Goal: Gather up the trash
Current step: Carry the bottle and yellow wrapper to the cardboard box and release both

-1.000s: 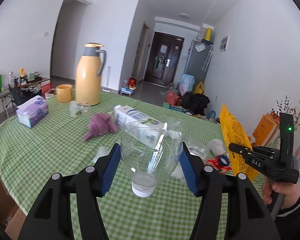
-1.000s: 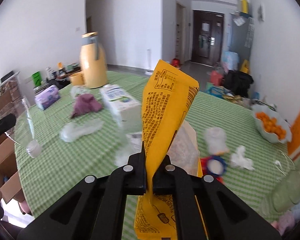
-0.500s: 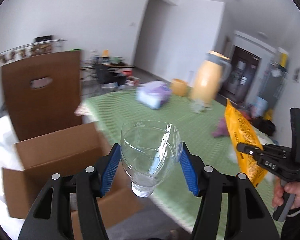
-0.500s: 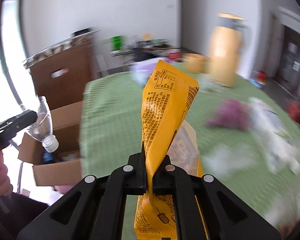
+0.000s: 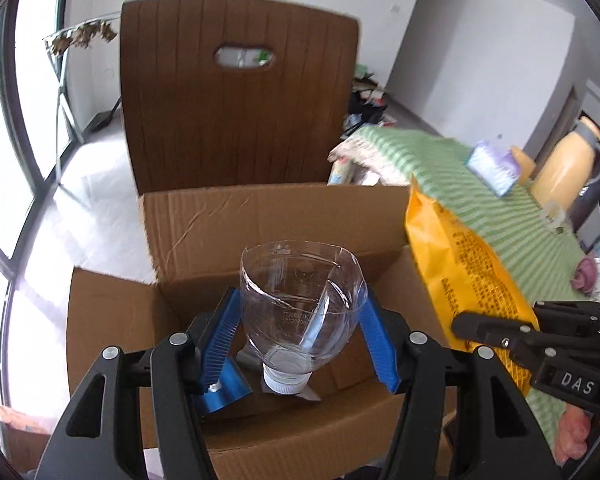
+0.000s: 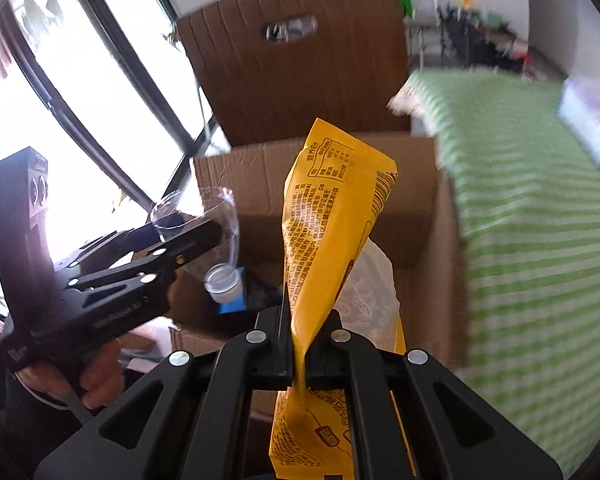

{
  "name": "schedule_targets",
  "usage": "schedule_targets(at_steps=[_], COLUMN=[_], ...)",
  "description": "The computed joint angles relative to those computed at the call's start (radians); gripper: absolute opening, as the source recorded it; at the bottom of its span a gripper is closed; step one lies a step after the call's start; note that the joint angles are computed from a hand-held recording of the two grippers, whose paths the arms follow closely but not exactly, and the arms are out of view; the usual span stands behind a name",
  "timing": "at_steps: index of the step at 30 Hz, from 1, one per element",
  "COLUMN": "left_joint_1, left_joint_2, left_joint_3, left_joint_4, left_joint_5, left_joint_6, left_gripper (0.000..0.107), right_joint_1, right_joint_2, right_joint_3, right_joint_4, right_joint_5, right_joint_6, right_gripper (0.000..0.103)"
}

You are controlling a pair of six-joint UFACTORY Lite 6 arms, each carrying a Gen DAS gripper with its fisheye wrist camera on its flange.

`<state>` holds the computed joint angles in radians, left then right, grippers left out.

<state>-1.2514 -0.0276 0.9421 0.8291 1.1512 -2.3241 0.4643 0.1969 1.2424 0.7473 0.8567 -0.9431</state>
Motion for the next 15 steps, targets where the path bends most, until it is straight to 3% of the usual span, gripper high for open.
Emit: schedule_targets(at_steps=[4,10,11,13,14,15], left_joint_1=[0.055,0.090,0.097,0.101,0.104,0.113], left_joint_2=[-0.030,-0.047,-0.052,-0.042,-0.049,-0.038], left_joint_3=[-0.104,-0.180,-0.191,-0.200,-0.208,-0.199], left_joint_4=[-0.015,-0.028,-0.032,-0.034,-0.029,-0.029], left_joint_5=[-0.105,-0.164,-0.169,-0.184,-0.191,-0.194], left_joint_6=[-0.035,-0.048,-0.051,-0.074,-0.079,-0.076], left_gripper=[0.058,0.060,0.061,0.063,0.063,0.063], right_joint_1=[0.107,0.233,0.250,0.285,0.299,0.307], right_joint_2=[0.229,0.527,0.572,0.579,0.561,0.556], right_joint_3=[0.201,0.539,0.598,0.598,0.569,0.566], right_joint_4=[-0.124,-0.362,-0.393,-0.491,-0.553,-0.594], right_joint_5=[0.048,0.113,0.128,0.067,0.013,-0.020], right_joint_6=[0.138,0.349,0.378,0.452,0.504,0.549], right_gripper=[0.004,0.004,0.008,0.033,0.053,0.060])
